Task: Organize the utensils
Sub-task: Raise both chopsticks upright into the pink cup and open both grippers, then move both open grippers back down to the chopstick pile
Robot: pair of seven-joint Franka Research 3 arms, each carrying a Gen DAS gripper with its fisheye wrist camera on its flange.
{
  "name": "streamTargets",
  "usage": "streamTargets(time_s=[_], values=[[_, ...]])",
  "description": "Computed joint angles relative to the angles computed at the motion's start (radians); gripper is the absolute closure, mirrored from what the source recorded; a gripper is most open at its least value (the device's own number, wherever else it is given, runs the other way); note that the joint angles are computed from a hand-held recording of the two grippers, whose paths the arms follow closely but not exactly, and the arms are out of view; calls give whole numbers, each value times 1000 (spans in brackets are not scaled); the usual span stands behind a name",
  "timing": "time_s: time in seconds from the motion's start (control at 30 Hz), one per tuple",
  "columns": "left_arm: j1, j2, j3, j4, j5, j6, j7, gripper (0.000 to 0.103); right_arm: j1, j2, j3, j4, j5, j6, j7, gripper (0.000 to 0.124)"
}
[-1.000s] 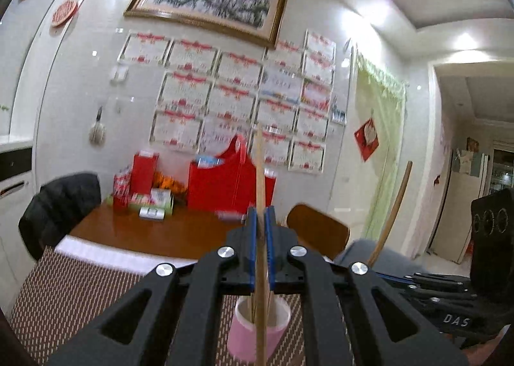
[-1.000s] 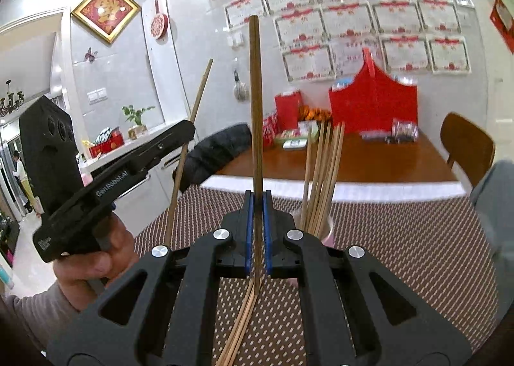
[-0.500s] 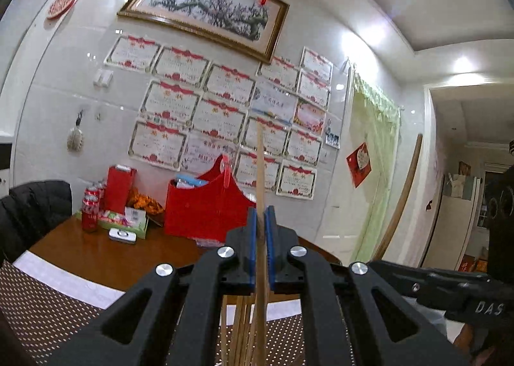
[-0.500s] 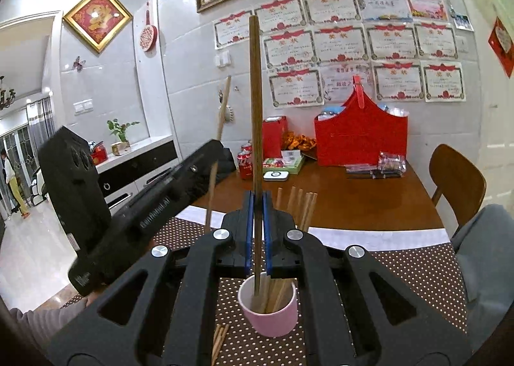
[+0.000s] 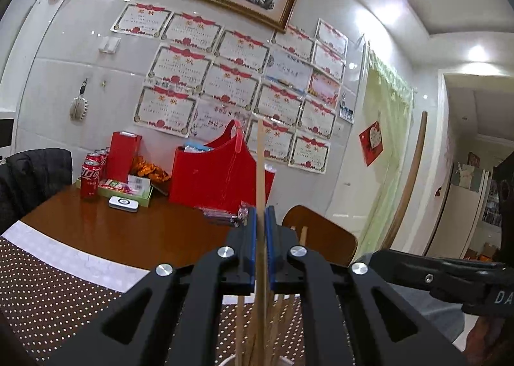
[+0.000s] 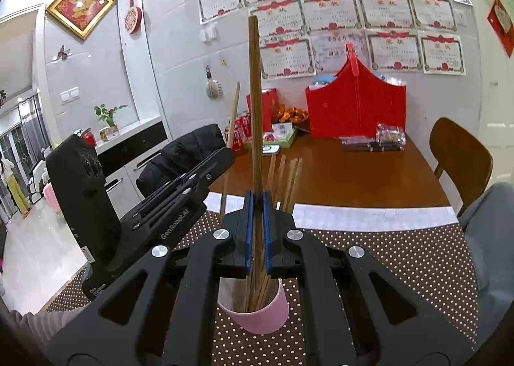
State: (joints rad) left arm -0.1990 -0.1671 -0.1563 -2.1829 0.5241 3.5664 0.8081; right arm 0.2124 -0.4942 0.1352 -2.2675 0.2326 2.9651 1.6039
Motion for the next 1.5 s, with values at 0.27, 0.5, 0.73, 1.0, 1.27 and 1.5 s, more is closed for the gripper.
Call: streamTargets(time_s=[0.27,0.5,0.73,1.0,1.27,1.5], values=[[-65,-62,108,-28,184,-76,-187,36,-6,-21,-4,-32,34,-4,57,32],[-329,-205,333,-80,276,-282,-150,28,-64,-75,26,-72,42,23,143,27],[-358,-344,316,-161,214,-431,-31,25,-92,-134,49,-105,9,-13,219,27],[-330,-472,260,-229,127,-563,87,25,-94,-211,70,-145,-20,-48,273,27],[-300,-597,214,-300,20,-675,188,25,-99,-283,95,-181,-49,-88,312,27],[-271,-693,172,-368,-75,-768,264,25,-74,-342,104,-227,-61,-132,328,27]])
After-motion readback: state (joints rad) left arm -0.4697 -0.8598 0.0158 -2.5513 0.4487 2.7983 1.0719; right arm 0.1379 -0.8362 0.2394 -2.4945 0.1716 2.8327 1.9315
